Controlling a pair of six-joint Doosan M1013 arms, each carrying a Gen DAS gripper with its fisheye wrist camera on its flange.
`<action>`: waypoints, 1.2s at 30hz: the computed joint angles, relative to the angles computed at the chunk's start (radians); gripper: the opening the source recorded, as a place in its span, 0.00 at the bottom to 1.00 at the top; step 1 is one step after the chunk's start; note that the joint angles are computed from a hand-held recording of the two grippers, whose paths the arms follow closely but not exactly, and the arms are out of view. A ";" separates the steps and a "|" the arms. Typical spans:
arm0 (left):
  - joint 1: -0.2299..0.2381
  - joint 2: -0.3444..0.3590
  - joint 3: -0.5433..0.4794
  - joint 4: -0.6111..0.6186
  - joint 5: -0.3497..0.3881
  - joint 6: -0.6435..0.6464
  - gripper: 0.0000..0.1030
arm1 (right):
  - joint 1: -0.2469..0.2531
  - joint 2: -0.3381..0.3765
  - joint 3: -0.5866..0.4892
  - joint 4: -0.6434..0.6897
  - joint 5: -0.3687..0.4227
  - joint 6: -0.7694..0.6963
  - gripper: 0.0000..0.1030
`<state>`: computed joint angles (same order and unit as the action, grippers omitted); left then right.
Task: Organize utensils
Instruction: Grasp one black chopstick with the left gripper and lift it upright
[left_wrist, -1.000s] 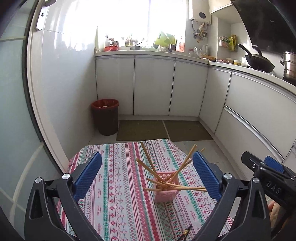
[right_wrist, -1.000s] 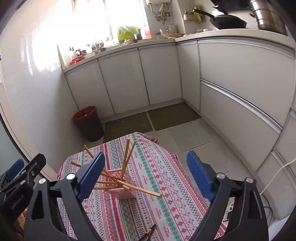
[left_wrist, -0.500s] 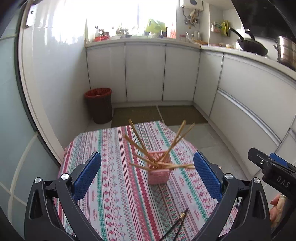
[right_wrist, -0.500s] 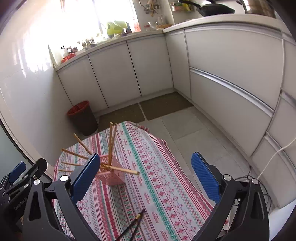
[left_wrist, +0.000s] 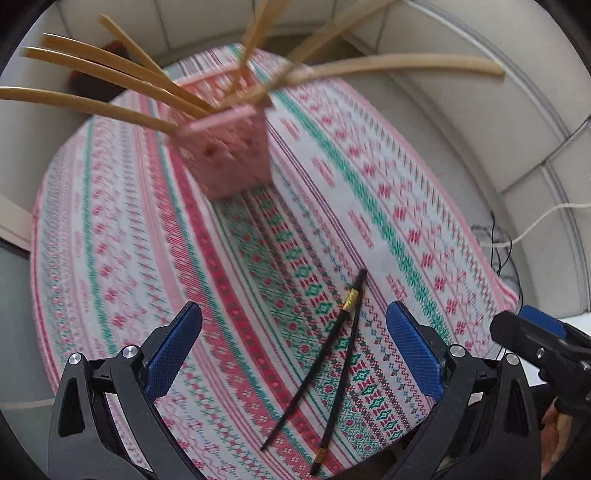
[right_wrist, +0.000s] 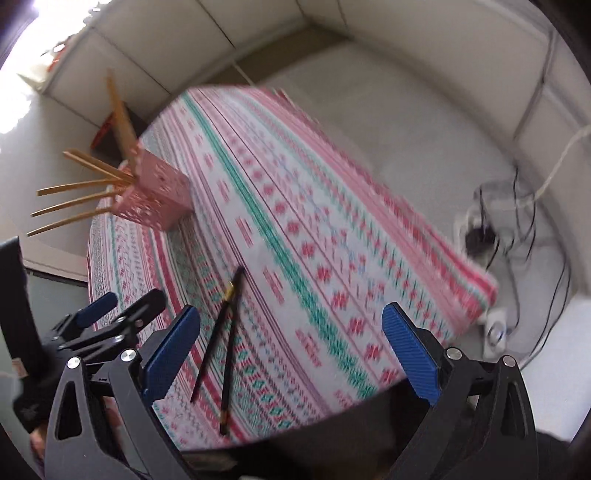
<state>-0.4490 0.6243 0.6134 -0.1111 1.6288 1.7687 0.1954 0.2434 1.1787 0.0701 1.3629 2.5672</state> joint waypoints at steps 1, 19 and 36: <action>-0.005 0.005 0.002 -0.002 0.009 0.006 0.93 | -0.009 0.002 0.009 0.034 0.015 0.010 0.93; -0.034 0.104 -0.088 -0.046 0.094 -0.042 0.10 | -0.071 -0.034 0.100 0.166 0.025 0.075 0.93; 0.101 -0.031 0.064 -0.113 -0.071 -0.030 0.06 | 0.031 0.171 -0.137 0.118 0.140 -0.093 0.90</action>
<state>-0.3476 0.5936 0.6777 -0.2238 1.5575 1.7389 0.2262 0.4146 1.0420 0.1877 1.5032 2.4741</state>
